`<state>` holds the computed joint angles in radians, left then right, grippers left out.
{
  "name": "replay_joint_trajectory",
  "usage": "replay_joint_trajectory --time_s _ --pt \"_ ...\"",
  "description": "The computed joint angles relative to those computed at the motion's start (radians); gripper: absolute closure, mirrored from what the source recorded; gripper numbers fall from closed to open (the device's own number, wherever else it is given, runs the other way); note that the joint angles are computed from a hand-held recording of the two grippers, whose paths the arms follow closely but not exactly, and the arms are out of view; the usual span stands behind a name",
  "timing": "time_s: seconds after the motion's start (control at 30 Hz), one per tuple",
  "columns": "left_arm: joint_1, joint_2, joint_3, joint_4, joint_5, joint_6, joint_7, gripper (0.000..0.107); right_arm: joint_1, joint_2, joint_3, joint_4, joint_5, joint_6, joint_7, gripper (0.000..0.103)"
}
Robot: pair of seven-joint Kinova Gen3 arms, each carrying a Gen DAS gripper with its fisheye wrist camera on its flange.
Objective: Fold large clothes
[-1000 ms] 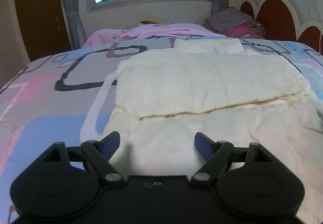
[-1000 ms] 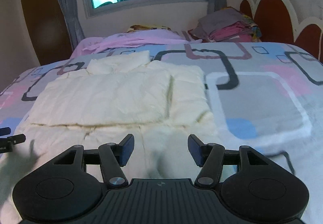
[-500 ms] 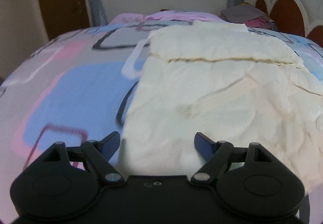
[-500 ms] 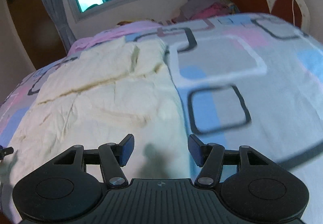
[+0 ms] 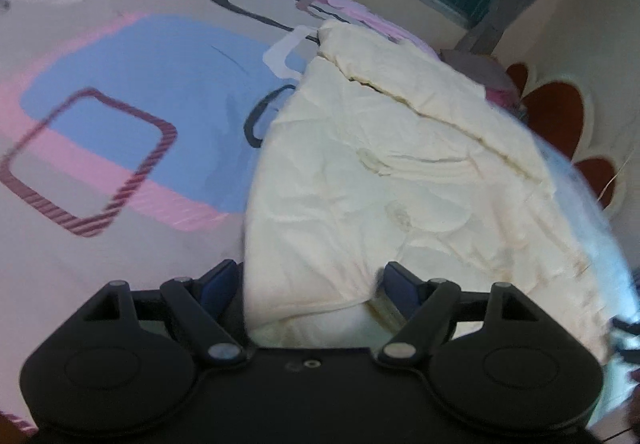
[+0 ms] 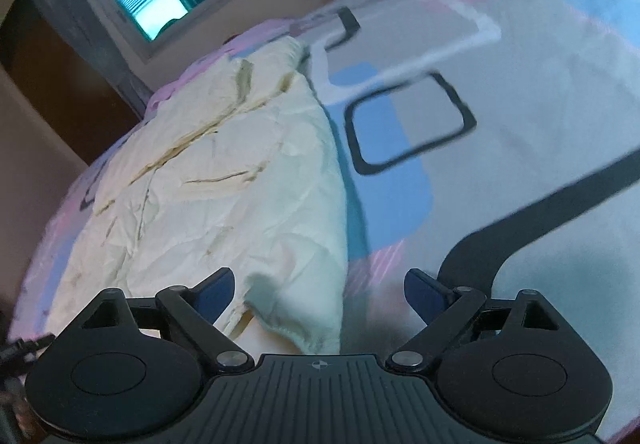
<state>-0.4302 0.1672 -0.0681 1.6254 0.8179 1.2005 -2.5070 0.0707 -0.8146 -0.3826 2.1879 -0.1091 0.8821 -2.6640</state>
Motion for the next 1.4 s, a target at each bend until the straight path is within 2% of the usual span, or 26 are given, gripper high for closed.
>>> replay_joint_trajectory --time_s 0.1,0.13,0.17,0.2,0.27,0.3,0.33,0.37,0.43,0.5,0.57,0.6,0.67,0.73,0.87,1.03,1.13,1.2,1.23,1.33,1.4 --pt "0.041 0.061 -0.074 -0.063 0.035 0.117 0.013 0.030 -0.055 -0.030 0.081 0.070 -0.045 -0.106 0.006 0.013" --pt "0.035 0.091 -0.083 -0.081 0.065 0.158 0.025 0.030 -0.083 -0.031 0.115 0.087 -0.062 -0.135 0.017 0.024" --pt "0.024 0.112 -0.084 -0.091 0.093 0.188 0.047 0.033 -0.113 -0.025 0.146 0.102 -0.081 -0.164 0.032 0.030" --pt "0.020 0.128 -0.085 -0.096 0.113 0.204 0.065 0.039 -0.133 -0.017 0.164 0.111 -0.093 -0.187 0.045 0.032" --pt "-0.003 0.137 -0.053 -0.090 0.112 0.200 0.067 0.048 -0.152 0.009 0.178 0.115 -0.105 -0.205 0.068 0.043" --pt "-0.004 0.137 -0.050 -0.084 0.115 0.191 0.053 0.058 -0.152 0.018 0.173 0.109 -0.101 -0.204 0.073 0.045" --pt "-0.017 0.145 -0.040 -0.078 0.133 0.194 0.031 0.072 -0.170 0.022 0.187 0.114 -0.108 -0.219 0.089 0.077" --pt "-0.048 0.160 -0.020 -0.070 0.166 0.213 0.013 0.102 -0.190 0.009 0.205 0.130 -0.130 -0.250 0.107 0.093" --pt "-0.140 0.169 0.034 -0.053 0.247 0.265 -0.001 0.102 -0.174 -0.056 0.200 0.152 -0.138 -0.298 0.120 0.094" --pt "-0.178 0.160 0.052 -0.032 0.279 0.262 -0.019 0.102 -0.171 -0.078 0.195 0.143 -0.110 -0.281 0.097 0.094" --pt "-0.140 0.165 0.028 -0.002 0.246 0.207 -0.039 0.102 -0.166 -0.025 0.197 0.136 -0.129 -0.239 0.130 0.094" --pt "-0.095 0.165 -0.006 -0.002 0.221 0.192 -0.027 0.102 -0.161 -0.004 0.196 0.138 -0.145 -0.235 0.140 0.094" --pt "-0.060 0.163 -0.046 -0.008 0.218 0.196 0.018 0.102 -0.150 -0.018 0.190 0.149 -0.155 -0.258 0.113 0.094" --pt "-0.069 0.160 -0.055 0.011 0.267 0.211 0.023 0.102 -0.124 -0.063 0.181 0.145 -0.154 -0.262 0.100 0.094" --pt "-0.070 0.149 -0.078 0.023 0.360 0.247 -0.035 0.102 -0.129 -0.069 0.206 0.081 -0.116 -0.256 0.142 0.094" --pt "-0.064 0.149 -0.046 -0.007 0.537 0.249 -0.009 0.102 -0.155 -0.015 0.279 0.023 -0.100 -0.368 0.201 0.094" --pt "-0.040 0.163 -0.016 -0.071 0.613 0.211 0.060 0.102 -0.156 0.057 0.320 -0.021 -0.095 -0.457 0.225 0.094" --pt "-0.003 0.195 -0.003 -0.159 0.638 0.183 0.109 0.102 -0.162 0.125 0.351 -0.055 -0.097 -0.527 0.228 0.094" --pt "0.005 0.220 0.028 -0.205 0.649 0.154 0.134 0.102 -0.174 0.159 0.378 -0.078 -0.104 -0.547 0.240 0.094" --pt "0.012 0.294 0.139 -0.338 0.639 0.058 0.164 0.102 -0.267 0.265 0.500 -0.153 -0.130 -0.592 0.282 0.094" --pt "0.057 0.356 0.171 -0.429 0.643 -0.018 0.187 0.102 -0.325 0.351 0.593 -0.205 -0.206 -0.625 0.358 0.094"
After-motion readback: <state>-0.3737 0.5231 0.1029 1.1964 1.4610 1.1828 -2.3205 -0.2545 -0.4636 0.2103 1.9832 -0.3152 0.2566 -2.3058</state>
